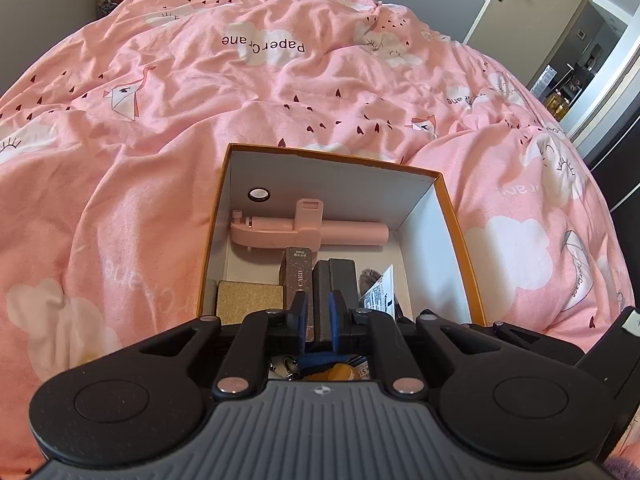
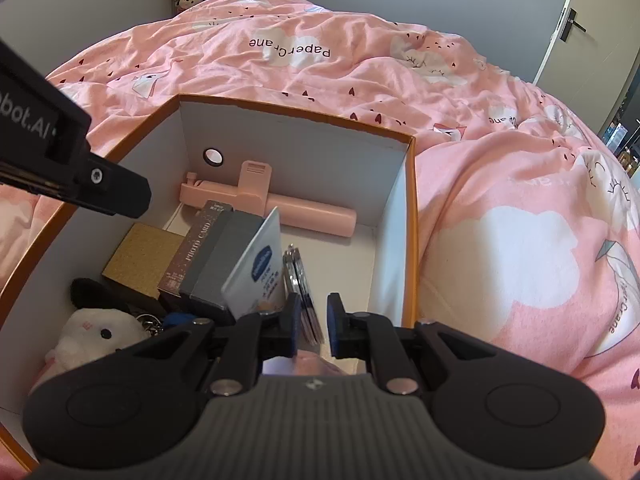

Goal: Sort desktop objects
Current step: 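Lower the thin card with the left tool while the right tool lowers the compact mirror into the box, then open both tools to release the card and compact mirror in the box, then move both tools out of the box toward the yellow tape measure and white charger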

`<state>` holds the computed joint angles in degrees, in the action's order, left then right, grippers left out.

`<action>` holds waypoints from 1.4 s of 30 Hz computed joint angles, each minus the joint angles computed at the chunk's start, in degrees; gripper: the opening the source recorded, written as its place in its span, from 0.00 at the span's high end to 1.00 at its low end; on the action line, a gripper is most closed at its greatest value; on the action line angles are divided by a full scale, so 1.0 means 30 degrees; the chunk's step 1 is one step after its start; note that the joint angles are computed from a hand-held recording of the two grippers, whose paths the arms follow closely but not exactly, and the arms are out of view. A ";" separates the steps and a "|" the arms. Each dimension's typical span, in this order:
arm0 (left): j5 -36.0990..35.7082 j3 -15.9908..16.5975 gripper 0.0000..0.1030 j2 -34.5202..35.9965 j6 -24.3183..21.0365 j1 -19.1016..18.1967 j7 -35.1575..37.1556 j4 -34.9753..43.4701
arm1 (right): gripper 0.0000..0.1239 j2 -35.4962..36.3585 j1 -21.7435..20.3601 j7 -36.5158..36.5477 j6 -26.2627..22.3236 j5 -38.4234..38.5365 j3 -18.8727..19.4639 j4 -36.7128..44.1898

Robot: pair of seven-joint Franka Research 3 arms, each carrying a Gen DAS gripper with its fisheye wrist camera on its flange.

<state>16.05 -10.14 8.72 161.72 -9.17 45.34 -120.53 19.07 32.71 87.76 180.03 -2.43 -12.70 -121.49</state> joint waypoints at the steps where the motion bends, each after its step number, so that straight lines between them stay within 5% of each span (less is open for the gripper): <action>1: 0.0148 0.0041 0.85 -0.0034 -0.0143 -0.0053 -0.0100 -0.0004 | 0.87 -0.0033 -0.0157 -0.0077 -0.0031 0.0084 0.0172 -0.0006; 5: 0.0958 0.0187 0.85 -0.0241 -0.0575 -0.0214 -0.0605 -0.0142 | 0.86 -0.0177 -0.0924 -0.0380 -0.0094 0.0594 0.1043 -0.0067; 13: 0.0995 0.0126 0.84 -0.0472 -0.0865 -0.0085 -0.0715 -0.0439 | 0.71 -0.0500 0.0562 0.0274 0.0591 0.0318 -0.0530 -0.0523; 18: 0.1264 0.0179 0.84 -0.0686 -0.0722 -0.0064 -0.0909 -0.0681 | 0.65 -0.0597 0.3290 0.0866 0.1258 -0.0122 -0.3353 -0.0867; 23: 0.2123 0.0351 0.84 -0.1030 -0.0213 -0.0030 -0.1785 -0.1079 | 0.60 -0.0037 0.8900 0.1210 0.2227 0.0310 -0.8966 -0.1300; 27: 0.3245 0.0544 0.84 -0.1406 0.0307 0.0029 -0.3057 -0.1524 | 0.59 -0.0194 1.0015 0.0480 0.3082 0.1308 -0.9778 -0.1631; 31: 0.4545 0.0661 0.84 -0.1846 0.0520 0.0228 -0.4259 -0.1954 | 0.58 -0.0571 0.9489 -0.0351 0.3799 0.1975 -0.8734 -0.1828; 42: 0.6106 0.0556 0.84 -0.3750 0.0392 0.1392 -0.5470 -0.3914 | 0.58 -0.1527 0.4632 -0.1528 0.5833 0.1416 -0.2220 -0.2141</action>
